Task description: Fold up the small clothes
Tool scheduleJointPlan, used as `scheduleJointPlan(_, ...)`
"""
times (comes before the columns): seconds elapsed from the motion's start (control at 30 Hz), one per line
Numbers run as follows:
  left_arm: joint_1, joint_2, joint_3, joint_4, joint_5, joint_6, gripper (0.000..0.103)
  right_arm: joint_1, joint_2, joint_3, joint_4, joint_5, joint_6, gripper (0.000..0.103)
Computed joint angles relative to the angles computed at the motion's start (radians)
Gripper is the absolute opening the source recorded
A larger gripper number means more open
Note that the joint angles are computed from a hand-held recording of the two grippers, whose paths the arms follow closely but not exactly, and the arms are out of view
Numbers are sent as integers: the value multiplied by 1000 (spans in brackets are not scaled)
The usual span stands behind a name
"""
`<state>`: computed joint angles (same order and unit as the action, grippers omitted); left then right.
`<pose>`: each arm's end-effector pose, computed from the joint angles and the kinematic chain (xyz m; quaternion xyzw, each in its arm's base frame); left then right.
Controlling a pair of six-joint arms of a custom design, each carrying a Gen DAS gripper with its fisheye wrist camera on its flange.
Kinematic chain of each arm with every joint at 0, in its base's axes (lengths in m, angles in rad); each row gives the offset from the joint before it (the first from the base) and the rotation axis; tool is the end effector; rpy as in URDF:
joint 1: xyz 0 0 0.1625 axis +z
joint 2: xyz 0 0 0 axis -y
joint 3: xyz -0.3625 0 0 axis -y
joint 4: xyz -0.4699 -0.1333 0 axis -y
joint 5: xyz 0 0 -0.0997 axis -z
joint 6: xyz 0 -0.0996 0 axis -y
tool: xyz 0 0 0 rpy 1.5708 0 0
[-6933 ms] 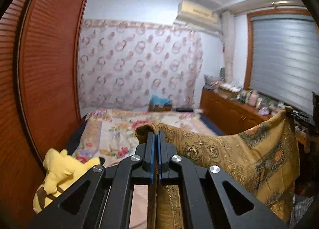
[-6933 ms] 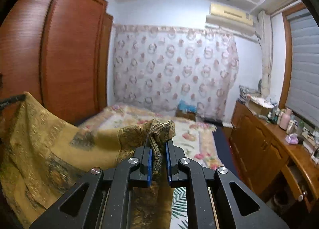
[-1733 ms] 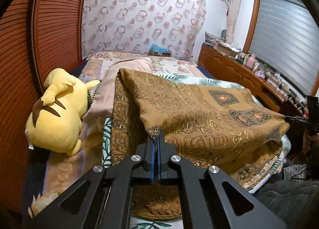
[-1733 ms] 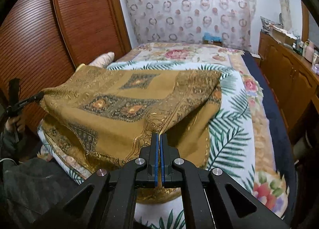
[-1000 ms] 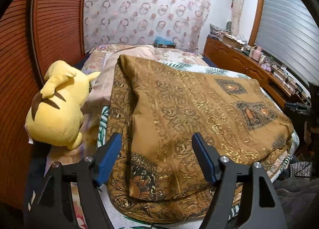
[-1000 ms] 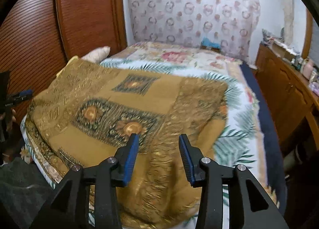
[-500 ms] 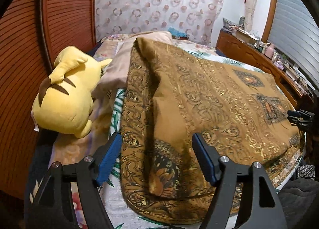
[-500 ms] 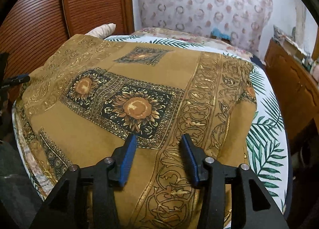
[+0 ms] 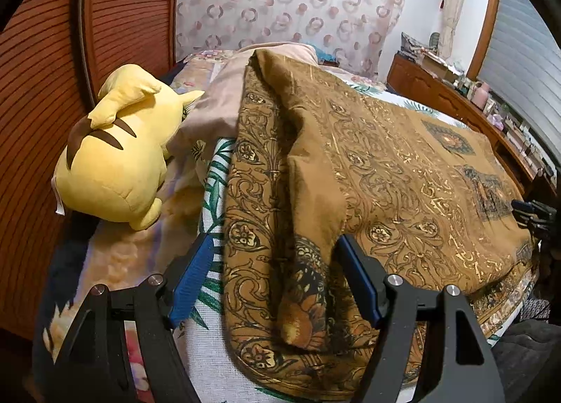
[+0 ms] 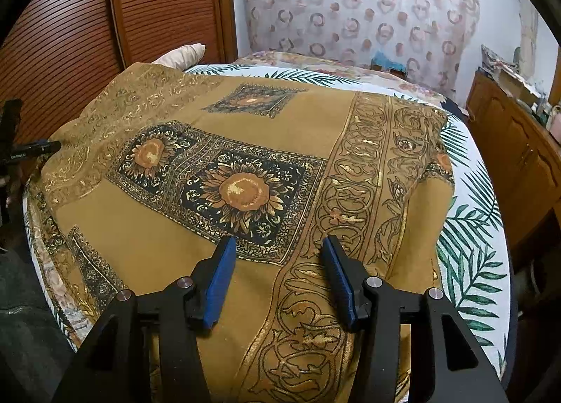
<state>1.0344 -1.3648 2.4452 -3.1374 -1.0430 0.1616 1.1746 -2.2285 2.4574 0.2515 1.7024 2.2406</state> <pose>-0.0589 -0.4580 0.0733 0.2614 0.9020 -0.2755 0.2054 0.0038 -0.3024 0.2087 0.1800 -0.8347 0.3784 0.3574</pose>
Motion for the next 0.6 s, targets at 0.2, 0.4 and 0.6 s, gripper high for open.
scheduleJointPlan(0.2,0,-8,5,12,-37,18,53,-13,-6,-2,15,-21,10,54)
scheduleJointPlan(0.4,-11,-24,-6,41,-123,17,9,-18,-12,0,21,-30,13,54)
scheduleJointPlan(0.6,-101,-35,28,-69,-118,43,7,-36,-20,0,36,-56,19,54)
